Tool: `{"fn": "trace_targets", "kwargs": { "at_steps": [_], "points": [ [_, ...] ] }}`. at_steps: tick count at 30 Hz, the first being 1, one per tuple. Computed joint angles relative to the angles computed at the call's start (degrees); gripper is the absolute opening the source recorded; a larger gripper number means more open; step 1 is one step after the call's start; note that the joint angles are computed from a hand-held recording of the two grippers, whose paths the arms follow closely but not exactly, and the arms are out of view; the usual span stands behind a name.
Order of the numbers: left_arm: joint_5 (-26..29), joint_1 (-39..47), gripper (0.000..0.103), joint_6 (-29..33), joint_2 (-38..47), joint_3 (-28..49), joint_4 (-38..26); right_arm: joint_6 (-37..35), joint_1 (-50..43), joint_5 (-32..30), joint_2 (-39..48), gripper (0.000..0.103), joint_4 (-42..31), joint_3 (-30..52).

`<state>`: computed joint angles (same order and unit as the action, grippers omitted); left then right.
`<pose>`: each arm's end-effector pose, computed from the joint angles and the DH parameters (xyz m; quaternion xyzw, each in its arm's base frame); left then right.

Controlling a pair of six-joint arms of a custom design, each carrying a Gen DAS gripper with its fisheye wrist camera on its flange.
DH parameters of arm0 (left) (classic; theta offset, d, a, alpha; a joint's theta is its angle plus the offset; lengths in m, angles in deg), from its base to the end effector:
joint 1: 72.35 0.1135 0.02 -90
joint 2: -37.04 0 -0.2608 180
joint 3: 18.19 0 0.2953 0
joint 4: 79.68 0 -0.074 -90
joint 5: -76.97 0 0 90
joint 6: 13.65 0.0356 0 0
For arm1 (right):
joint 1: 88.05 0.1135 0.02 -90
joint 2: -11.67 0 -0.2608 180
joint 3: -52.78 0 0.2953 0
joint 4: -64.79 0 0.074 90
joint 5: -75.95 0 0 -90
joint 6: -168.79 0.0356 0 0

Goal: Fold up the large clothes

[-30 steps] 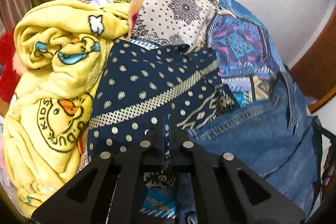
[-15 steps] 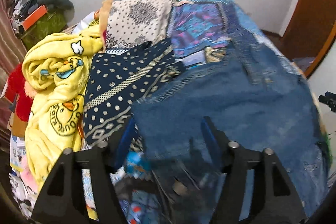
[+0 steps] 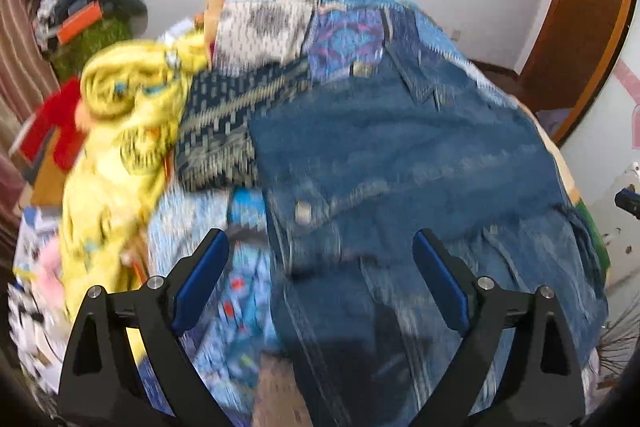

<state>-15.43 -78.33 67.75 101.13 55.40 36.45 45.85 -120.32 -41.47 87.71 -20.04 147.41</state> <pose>0.2599 -0.0257 0.3078 -0.0282 0.9514 -0.0190 0.3059 0.2451 -0.1354 0.3641 -0.0543 0.9504 0.0876 0.2935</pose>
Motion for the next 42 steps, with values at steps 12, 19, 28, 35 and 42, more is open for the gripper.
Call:
{"fn": "trace_targets", "kwargs": {
  "at_steps": [12, 19, 28, 35, 42],
  "points": [
    [5.46, 1.34, 0.093, -5.39, -17.51, -17.46, -8.89, -5.34, -14.13, -2.52, -3.97, 0.092, -9.05, -12.96],
    [15.45, 5.30, 0.093, -9.70, -27.24, -22.92, -14.25, -10.77, -18.98, -3.77, -8.65, 0.091, -11.23, -16.85],
    [26.09, 6.99, 0.066, -12.31, -33.32, -26.98, -15.81, -15.40, -22.96, -5.80, -7.65, 0.055, -14.89, -17.84],
    [18.45, -0.59, 0.033, -16.99, -36.00, -26.25, -14.70, -15.61, -23.59, -5.20, -8.36, 0.033, -13.77, -18.39],
    [13.03, -4.74, 0.015, -14.70, -35.10, -21.01, -12.33, -16.86, -22.11, -5.44, -9.65, 0.017, -13.03, -16.54]
  ]
}}
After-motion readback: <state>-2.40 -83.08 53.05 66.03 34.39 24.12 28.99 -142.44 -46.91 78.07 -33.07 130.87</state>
